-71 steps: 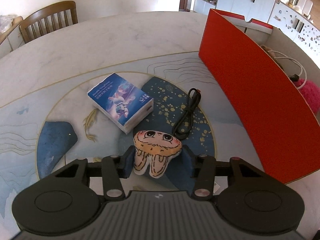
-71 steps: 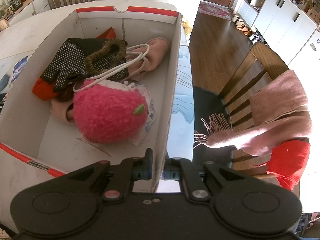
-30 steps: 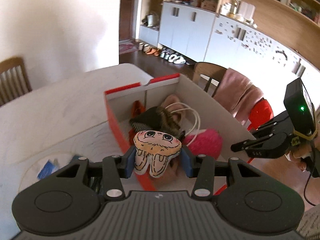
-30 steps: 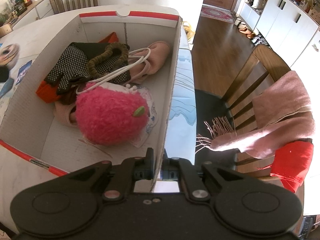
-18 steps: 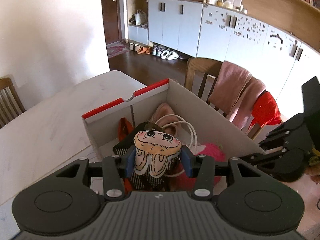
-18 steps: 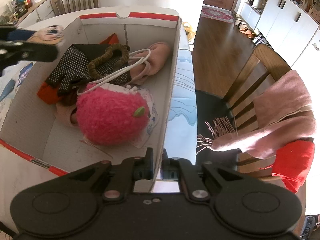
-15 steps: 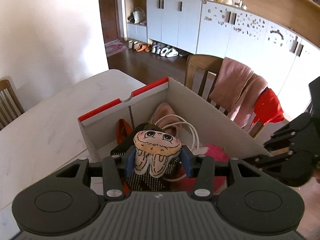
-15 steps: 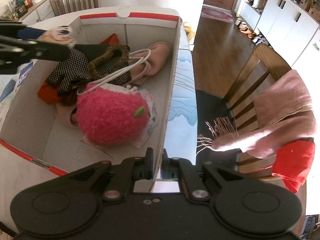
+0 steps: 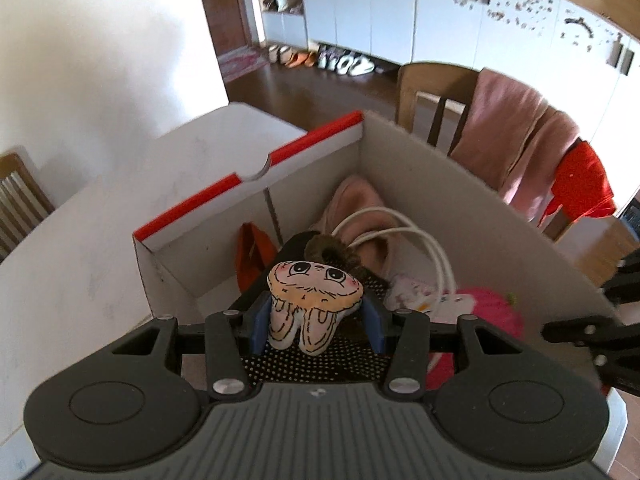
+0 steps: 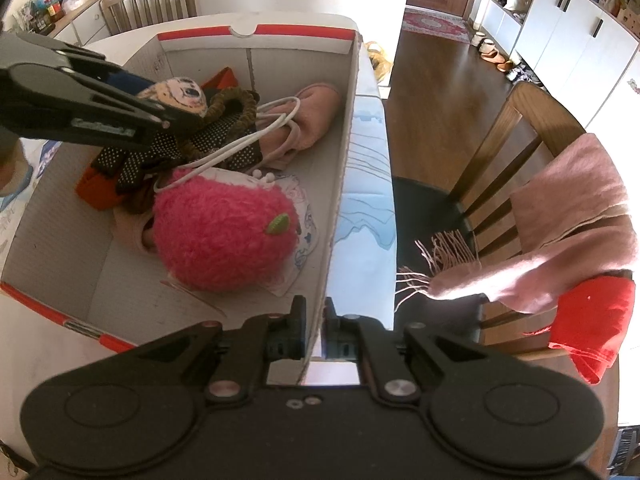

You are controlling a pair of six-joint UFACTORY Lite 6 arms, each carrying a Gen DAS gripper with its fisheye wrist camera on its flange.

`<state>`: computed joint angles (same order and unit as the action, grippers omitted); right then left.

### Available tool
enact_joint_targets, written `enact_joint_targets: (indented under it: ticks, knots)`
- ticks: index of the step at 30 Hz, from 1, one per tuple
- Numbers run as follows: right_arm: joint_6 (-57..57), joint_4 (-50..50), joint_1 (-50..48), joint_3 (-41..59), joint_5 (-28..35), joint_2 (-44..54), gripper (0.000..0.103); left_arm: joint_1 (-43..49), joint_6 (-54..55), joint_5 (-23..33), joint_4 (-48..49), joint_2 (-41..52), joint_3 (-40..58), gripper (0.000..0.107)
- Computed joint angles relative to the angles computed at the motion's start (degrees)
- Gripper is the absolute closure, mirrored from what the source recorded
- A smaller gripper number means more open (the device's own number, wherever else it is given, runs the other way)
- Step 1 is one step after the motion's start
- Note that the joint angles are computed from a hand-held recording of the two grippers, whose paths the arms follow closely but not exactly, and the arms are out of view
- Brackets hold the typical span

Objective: Organize objects
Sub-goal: 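Lower the plush keychain into the box and open the left gripper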

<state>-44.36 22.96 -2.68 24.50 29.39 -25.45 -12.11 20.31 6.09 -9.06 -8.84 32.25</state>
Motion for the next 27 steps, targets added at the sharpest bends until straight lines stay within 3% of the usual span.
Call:
enact_joint_targets:
  ticks: [10, 13, 16, 18, 21, 27]
  knots:
    - [-0.1, 0.3, -0.3, 0.2, 0.4, -0.1, 0.097, -0.7, -15.6, 0.7, 15.9, 5.7, 2.5, 0.06]
    - [-0.1, 0.3, -0.3, 0.2, 0.4, -0.1, 0.097, -0.5, -10.6, 1.0, 11.0, 5.6, 2.5, 0.059]
    - [-0.1, 0.3, -0.3, 0.2, 0.4, -0.1, 0.097, -0.8, -8.8, 1.3, 9.8, 5.1, 2.2, 0.052]
    - [-0.1, 0.3, -0.3, 0.2, 0.4, -0.1, 0.097, -0.6, -2.9, 1.5, 3.9, 4.1, 1.5, 0.046]
    - [-0.1, 0.3, -0.3, 0.2, 0.4, -0.1, 0.097, -0.2, 0.1, 1.9, 0.7, 2.9, 0.9, 0.044]
    - [-0.4, 0.5, -0.5, 0.1, 0.4, -0.3, 0.097, 2.4, 16.4, 5.5, -15.1, -2.5, -1.0, 0.038]
